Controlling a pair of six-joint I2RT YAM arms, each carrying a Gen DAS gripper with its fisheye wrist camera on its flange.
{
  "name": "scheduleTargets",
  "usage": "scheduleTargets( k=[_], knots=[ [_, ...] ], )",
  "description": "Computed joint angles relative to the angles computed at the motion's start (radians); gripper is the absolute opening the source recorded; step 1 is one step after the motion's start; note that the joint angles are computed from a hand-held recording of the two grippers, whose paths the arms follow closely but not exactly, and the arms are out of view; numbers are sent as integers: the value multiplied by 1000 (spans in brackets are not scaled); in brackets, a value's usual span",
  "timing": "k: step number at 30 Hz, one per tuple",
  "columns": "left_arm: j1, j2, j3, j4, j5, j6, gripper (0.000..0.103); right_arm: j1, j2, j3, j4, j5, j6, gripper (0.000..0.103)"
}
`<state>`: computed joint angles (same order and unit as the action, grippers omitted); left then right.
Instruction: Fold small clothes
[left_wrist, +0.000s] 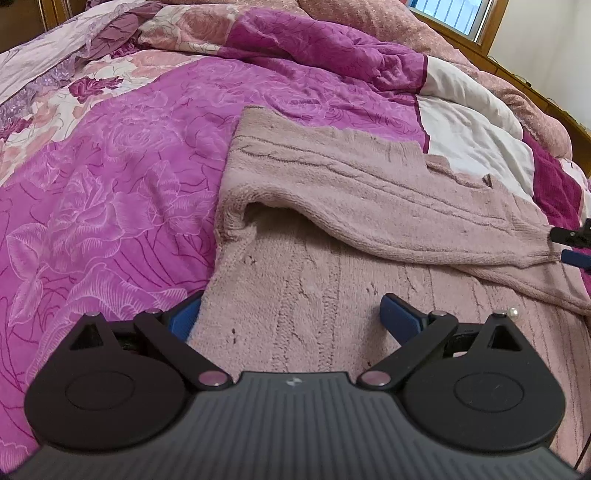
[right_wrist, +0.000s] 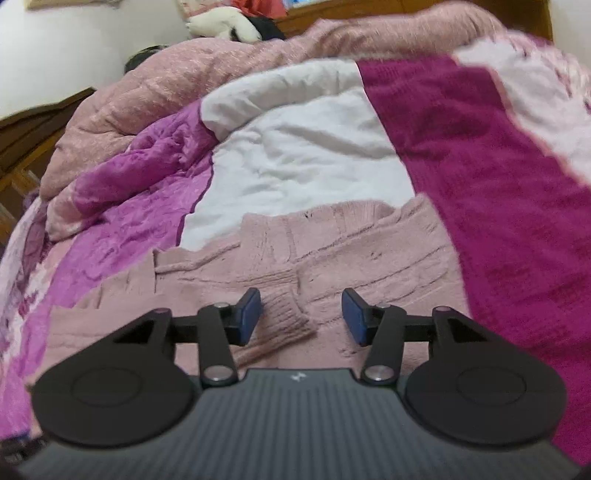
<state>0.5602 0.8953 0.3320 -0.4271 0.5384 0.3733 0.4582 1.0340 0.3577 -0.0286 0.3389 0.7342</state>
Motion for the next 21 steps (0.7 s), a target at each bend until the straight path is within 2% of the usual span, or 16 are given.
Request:
scheduleTargets(
  k=[3,6,7,8,9,10,13,17,21],
  knots=[
    [-4,-2,-2,5,-7,7,101,-23,66,-12,87,-28,24,51],
    [-4,2,-2,7,-6,5,101,11,128,-9,152,8,28,49],
    [-6,0,-3,6,-7,4,101,19,130,-9,158,18,25,45],
    [-7,1,-2,6,-7,4,101,28,134,-9,165,26,17,32],
    [-7,-1,-3,5,-7,5,101,37,131,-3,155,39,10,26],
    [-7,1,-3,7,-8,5,101,50,128,6,138,62,4,26],
    [-10,2,-2,8,-10,2,101,87,97,18,112,113,-35,15],
    [-6,0,-3,6,-5,3,101,61,18,34,60,22,-80,11],
    [-3,1,-3,5,-4,6,101,106,-29,96,-46,68,-91,10]
  ],
)
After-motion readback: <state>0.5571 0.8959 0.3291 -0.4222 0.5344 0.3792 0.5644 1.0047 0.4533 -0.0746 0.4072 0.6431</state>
